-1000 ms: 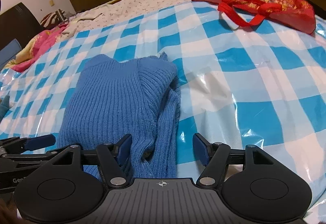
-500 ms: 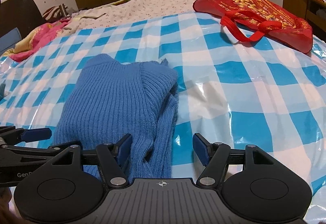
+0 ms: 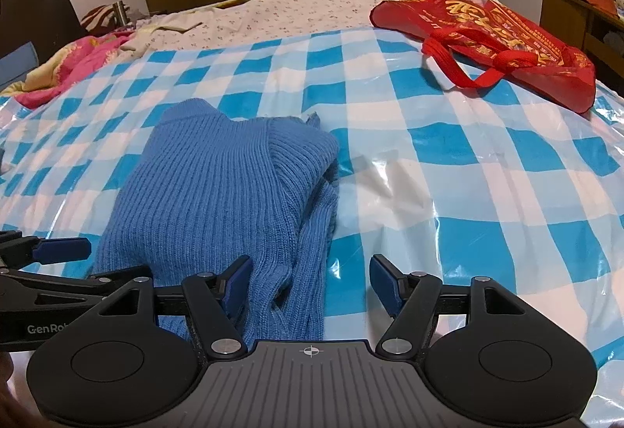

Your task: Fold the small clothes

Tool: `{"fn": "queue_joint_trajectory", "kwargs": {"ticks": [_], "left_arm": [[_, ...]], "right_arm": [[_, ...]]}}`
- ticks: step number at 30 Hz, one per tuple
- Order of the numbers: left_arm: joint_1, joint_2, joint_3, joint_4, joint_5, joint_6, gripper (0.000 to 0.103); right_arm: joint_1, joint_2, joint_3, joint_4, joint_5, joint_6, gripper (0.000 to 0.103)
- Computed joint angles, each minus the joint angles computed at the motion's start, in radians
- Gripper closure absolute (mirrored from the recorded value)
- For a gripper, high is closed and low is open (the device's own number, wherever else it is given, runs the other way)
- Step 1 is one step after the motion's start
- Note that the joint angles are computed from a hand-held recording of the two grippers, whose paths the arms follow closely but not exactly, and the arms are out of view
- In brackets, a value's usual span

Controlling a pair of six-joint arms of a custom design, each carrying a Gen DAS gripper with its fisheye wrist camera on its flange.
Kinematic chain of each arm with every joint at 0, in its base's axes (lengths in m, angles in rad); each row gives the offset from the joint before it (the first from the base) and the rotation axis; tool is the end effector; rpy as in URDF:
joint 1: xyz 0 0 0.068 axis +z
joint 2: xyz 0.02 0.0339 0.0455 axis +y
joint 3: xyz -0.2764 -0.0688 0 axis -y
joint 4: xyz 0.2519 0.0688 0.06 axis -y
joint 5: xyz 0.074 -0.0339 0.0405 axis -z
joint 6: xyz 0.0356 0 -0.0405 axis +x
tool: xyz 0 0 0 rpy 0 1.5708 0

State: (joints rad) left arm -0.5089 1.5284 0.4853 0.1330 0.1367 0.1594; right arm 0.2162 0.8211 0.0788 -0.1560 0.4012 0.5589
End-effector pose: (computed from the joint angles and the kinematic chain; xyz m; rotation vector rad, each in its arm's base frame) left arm 0.2195 -0.1280 0.1160 0.8739 2.3386 -0.3171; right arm 0.1244 0.0131 0.1062 0.5708 2.3094 -0.1333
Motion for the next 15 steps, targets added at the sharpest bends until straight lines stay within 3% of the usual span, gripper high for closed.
{"fn": "queue_joint_trajectory", "kwargs": {"ticks": [15], "left_arm": [[0.002,0.008,-0.006,0.016,-0.003,0.007,0.016]], "right_arm": [[0.027,0.036,0.008,0.006,0.036,0.011,0.033]]}}
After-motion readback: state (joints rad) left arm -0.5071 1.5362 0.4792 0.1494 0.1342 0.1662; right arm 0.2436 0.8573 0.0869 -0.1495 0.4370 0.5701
